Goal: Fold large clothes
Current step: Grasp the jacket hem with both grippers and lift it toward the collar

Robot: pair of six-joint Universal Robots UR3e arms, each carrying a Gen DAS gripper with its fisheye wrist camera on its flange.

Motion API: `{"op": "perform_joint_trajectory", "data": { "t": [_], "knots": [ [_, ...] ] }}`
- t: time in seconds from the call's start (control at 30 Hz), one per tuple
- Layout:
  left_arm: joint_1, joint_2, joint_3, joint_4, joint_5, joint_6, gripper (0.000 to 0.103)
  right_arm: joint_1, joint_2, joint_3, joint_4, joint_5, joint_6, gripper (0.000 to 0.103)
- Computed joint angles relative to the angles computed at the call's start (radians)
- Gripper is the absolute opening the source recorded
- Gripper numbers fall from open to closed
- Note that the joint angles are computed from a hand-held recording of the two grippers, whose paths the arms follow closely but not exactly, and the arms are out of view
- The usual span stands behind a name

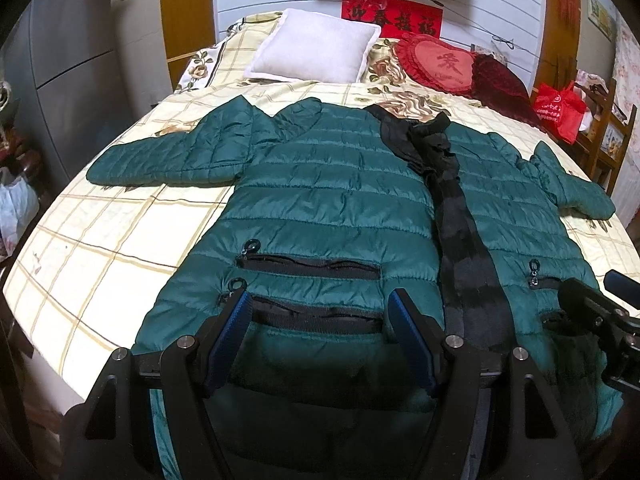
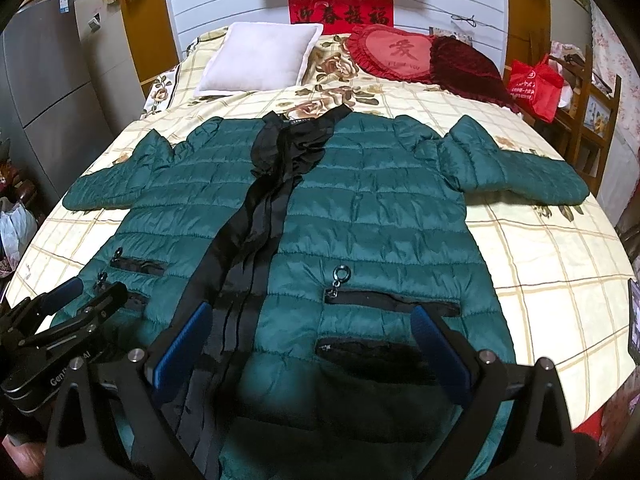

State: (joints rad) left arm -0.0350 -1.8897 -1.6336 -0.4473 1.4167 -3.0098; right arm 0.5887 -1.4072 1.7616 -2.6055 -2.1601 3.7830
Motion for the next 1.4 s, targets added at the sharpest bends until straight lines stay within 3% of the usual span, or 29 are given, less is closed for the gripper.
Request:
{"op": "perform_joint_trajectory", "data": {
  "t": [0.43, 0.77, 1.2, 1.4],
  "knots": [
    [-0.006, -0.083, 0.118, -0.027, 0.019, -0.004, 0.072, -0.066, 0.048, -0.085, 0.023, 0.054, -0.065, 0.101],
    [-0.019, -0.215, 0.319, -0.103, 0.04, -0.029, 0.072, -0.128, 0.15, -0.215, 0.025, 0.113, -0.135, 0.101],
    [-0.004, -0.429, 0.708, -0.274, 0.049, -0.031, 0.072, -0.193, 0.345, -0.522, 0.103, 0.168, -0.23, 0.101],
    [0.021, -0.609, 1.053, -0.444, 0.039, -0.039, 0.072, -0.221, 0.475, -0.751, 0.181, 0.201, -0.274, 0.101]
  ]
}}
